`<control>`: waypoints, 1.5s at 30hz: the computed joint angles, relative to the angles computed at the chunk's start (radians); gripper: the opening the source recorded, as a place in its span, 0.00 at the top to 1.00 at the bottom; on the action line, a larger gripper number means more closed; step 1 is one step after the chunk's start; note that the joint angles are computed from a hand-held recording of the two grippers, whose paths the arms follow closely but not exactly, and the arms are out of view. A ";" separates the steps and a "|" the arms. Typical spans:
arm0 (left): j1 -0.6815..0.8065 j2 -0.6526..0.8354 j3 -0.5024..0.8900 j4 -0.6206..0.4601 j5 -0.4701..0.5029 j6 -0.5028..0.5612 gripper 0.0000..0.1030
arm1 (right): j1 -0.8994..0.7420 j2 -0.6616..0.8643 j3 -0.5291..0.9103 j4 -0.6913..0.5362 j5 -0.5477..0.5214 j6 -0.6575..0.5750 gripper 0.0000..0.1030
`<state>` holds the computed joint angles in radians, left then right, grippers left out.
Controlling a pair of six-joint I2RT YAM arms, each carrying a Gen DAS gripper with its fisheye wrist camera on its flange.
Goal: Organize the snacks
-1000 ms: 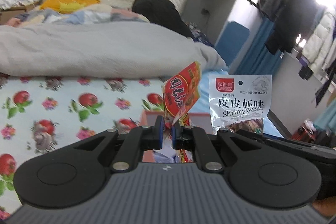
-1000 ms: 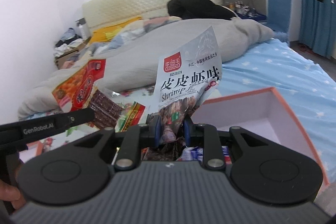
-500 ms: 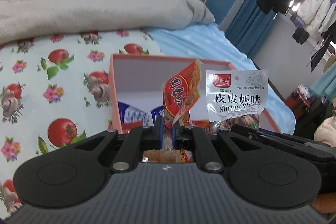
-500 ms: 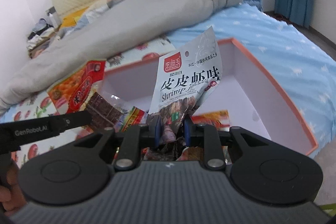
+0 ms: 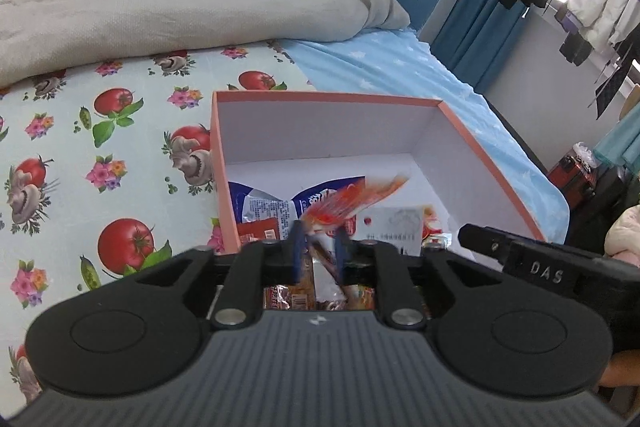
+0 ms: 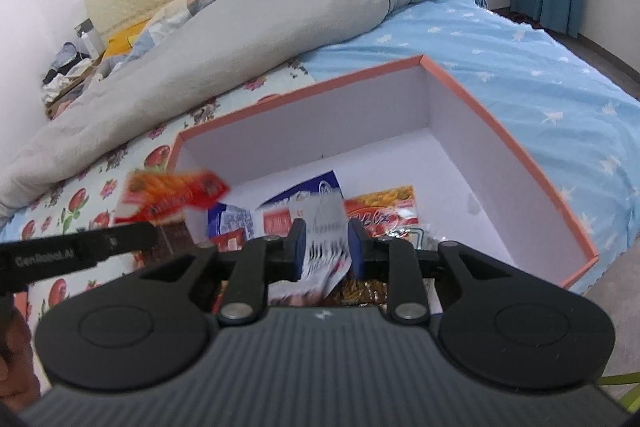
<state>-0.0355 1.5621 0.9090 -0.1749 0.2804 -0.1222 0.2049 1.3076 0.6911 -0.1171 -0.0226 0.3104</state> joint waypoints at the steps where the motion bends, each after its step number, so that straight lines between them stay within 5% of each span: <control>1: -0.001 -0.011 0.001 -0.006 -0.007 0.002 0.49 | -0.004 -0.012 0.002 -0.006 -0.005 -0.001 0.74; 6: 0.020 -0.106 0.004 -0.041 -0.011 0.016 0.41 | -0.021 -0.099 0.021 -0.041 -0.017 -0.003 0.74; 30: 0.092 -0.613 -0.136 -0.263 -0.014 0.080 0.40 | 0.066 -0.552 -0.007 -0.337 0.053 -0.023 0.74; 35: 0.084 -0.694 -0.205 -0.299 -0.028 0.096 0.40 | 0.158 -0.644 -0.055 -0.391 0.184 -0.015 0.74; 45: 0.079 -0.842 -0.270 -0.379 -0.045 0.109 0.40 | 0.251 -0.785 -0.113 -0.500 0.251 0.048 0.74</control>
<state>0.0434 0.7199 0.6385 -0.5543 0.2357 -0.0128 0.4562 0.5221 0.5781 -0.6175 0.2288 0.3586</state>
